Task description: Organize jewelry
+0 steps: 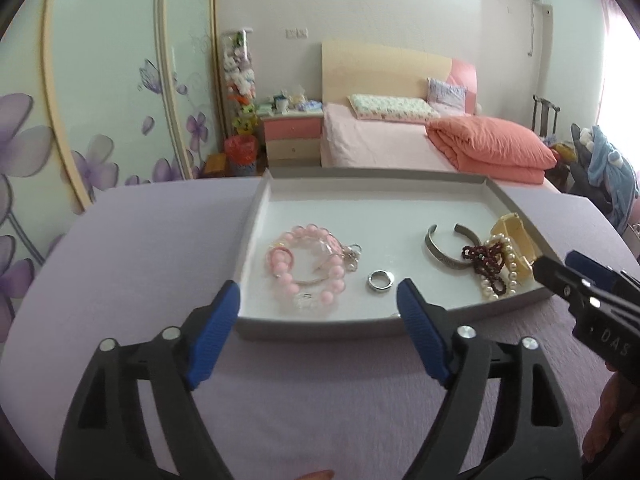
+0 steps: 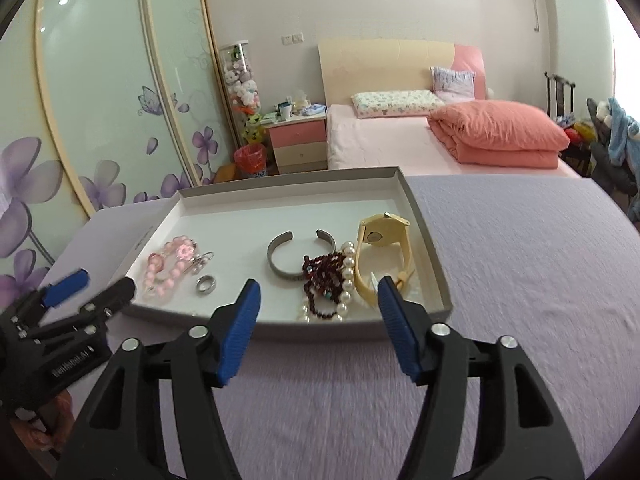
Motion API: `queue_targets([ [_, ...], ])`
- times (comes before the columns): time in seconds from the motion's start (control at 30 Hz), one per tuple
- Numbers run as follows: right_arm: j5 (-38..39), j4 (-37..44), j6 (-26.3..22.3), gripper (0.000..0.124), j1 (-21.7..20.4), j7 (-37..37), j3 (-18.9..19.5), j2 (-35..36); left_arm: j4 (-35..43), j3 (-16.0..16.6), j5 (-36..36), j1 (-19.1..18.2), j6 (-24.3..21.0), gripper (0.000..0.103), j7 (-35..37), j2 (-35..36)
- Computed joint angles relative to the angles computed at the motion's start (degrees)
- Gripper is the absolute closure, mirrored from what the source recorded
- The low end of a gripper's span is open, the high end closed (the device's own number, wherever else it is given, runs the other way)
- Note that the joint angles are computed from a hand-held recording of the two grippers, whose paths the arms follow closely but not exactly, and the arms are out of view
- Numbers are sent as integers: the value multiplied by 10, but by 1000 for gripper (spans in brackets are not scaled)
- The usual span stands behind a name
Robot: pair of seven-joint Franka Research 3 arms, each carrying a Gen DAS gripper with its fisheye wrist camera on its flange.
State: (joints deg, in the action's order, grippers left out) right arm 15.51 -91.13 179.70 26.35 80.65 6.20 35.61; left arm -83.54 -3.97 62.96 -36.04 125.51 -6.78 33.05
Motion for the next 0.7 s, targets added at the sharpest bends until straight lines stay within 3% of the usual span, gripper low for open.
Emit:
queue_targets([
  [0.1,2,-55,36,59,-4,-10,9,-35,-33,-2,17,-12,-12,20,-33,-30],
  [0.4,1,-189,127,57,-83,-37,104,-114,-103,-40,50,-29,-82,17,-86,-85],
  [0.5,0,-231,165,57,-62,-31,84,-138,-125,-53,64,-33,-97,17,-107,-102],
  [0.7,-35,-282,207,57,-67,10,87,-163,-144,-76,75,-38,-116,17,-125,-118],
])
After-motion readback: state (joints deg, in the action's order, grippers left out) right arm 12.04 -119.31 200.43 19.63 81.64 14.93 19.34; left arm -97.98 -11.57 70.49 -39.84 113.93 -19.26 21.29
